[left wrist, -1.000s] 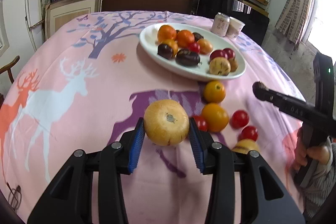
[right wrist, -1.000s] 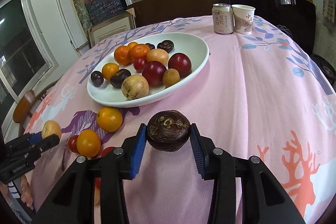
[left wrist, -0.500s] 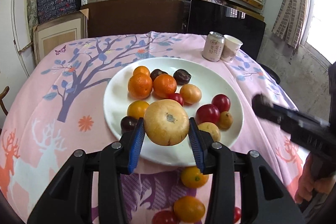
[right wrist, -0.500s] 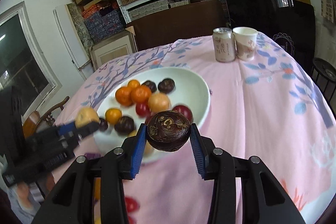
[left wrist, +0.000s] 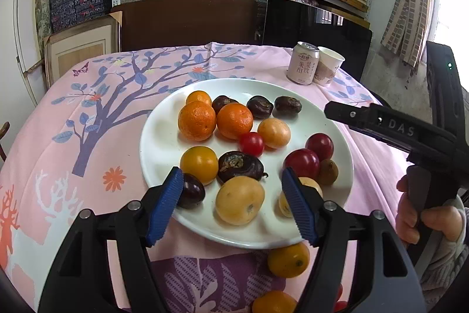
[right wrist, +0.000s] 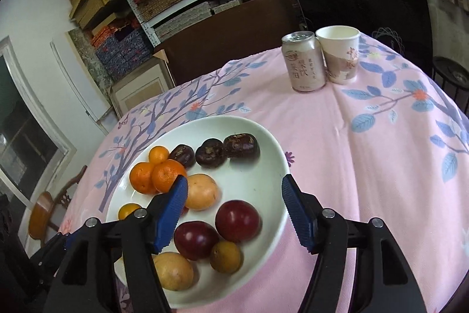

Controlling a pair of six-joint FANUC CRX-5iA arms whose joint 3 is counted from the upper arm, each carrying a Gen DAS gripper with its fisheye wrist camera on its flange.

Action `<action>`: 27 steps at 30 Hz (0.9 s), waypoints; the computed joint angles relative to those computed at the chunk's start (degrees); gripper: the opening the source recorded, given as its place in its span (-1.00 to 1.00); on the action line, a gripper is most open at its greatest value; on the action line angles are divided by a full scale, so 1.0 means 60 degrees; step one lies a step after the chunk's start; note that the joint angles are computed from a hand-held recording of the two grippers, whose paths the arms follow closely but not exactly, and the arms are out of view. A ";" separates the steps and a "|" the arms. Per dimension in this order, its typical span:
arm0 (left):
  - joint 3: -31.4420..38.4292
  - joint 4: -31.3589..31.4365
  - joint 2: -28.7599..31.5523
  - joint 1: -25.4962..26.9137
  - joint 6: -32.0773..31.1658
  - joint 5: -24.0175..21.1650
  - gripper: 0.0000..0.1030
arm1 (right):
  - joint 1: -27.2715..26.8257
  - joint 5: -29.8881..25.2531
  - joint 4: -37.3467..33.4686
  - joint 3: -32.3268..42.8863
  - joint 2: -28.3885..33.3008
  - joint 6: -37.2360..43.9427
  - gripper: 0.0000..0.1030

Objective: Organize fruits
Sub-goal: 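Carry both fruits over the plate and open both tools to release, then grasp a red tomato with the left tool while the right tool grasps a red tomato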

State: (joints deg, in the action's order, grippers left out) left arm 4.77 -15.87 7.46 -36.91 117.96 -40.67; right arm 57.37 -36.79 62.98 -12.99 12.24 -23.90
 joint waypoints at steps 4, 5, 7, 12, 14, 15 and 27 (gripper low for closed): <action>-0.0097 -0.0382 -0.0184 -0.0150 0.0307 -0.0289 0.61 | 0.0109 -0.0056 0.0348 -0.0392 -0.0277 -0.0572 0.39; -0.0144 -0.0596 -0.0273 -0.0202 0.0528 -0.0350 0.66 | 0.0177 -0.0167 0.0478 -0.0494 -0.0348 -0.0681 0.40; -0.0228 -0.0920 -0.0455 -0.0276 0.0932 -0.0460 0.76 | 0.0350 -0.0413 0.0730 -0.0747 -0.0492 -0.1017 0.48; -0.0827 -0.0670 -0.0981 -0.0115 0.1213 -0.0336 0.79 | 0.0849 -0.0812 0.0580 -0.1454 -0.0963 -0.1605 0.54; -0.1120 -0.0631 -0.1212 -0.0131 0.1316 -0.0412 0.79 | 0.1029 -0.0970 0.0679 -0.1742 -0.1161 -0.1968 0.57; -0.1249 -0.0745 -0.1343 -0.0205 0.1466 -0.0551 0.80 | 0.1112 -0.1062 0.0813 -0.1891 -0.1254 -0.2233 0.64; -0.2887 -0.1064 -0.2849 -0.0797 0.2147 -0.0839 0.88 | 0.1670 -0.1213 0.0882 -0.2864 -0.1897 -0.3808 0.75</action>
State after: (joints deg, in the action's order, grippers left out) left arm -12.55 -22.25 -9.63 -41.69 130.84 -45.71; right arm 67.39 -44.07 68.27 -30.17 0.86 -46.75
